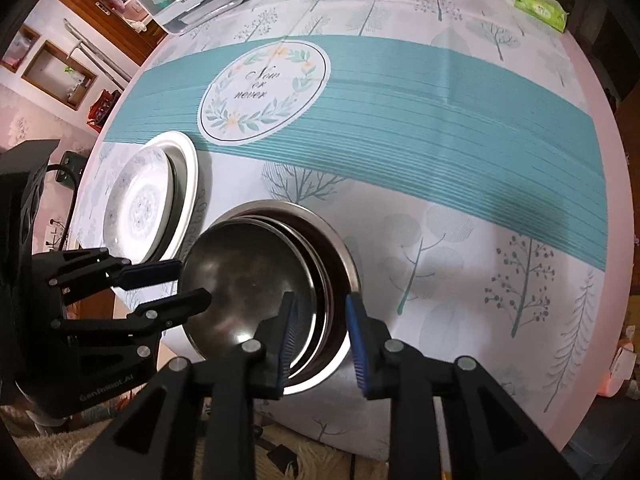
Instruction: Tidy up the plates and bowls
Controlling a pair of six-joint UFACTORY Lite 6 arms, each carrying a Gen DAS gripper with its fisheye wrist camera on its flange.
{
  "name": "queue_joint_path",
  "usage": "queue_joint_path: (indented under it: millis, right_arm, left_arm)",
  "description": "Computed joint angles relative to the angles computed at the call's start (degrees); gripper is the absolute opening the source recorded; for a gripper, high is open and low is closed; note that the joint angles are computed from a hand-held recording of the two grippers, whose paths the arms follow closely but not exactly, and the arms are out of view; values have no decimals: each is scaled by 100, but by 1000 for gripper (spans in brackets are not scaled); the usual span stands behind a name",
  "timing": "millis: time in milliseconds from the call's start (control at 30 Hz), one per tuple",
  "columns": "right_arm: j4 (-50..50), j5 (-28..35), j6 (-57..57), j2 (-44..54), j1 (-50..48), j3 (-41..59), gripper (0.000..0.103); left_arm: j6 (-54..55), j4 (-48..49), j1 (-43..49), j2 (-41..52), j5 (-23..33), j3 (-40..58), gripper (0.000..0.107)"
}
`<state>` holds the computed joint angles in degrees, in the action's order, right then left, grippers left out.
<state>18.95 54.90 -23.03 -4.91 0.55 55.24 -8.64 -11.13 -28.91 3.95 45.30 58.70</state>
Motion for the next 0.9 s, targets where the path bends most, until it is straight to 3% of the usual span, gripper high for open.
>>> queue_joint_path:
  millis: [67,233,367,567,733,900]
  right_arm:
    - [36,10,-57,11,-38,41,25]
    - [71,7,-139,-57,-104,88,25]
    - [69,-68,-253,-174,-129,76,26]
    - [221,-291,-596,-540,-199,-143,45]
    - [130,-518,-722,-857,-119,-365,52]
    - [-9,-709,-585,-821,-46,-572,54]
  left_arm:
    - [-5,-14,32,-103,-47,4,59]
    - [178,-188,173,-211,22,102,61]
    - [130,-95,224,-322,-11,107,69]
    - [387,-249,461,-569,-136,-65,74]
    - [563,-363,662,-815,-344,-357,80]
    - [1065,-861,942,-643,-351,-588,82]
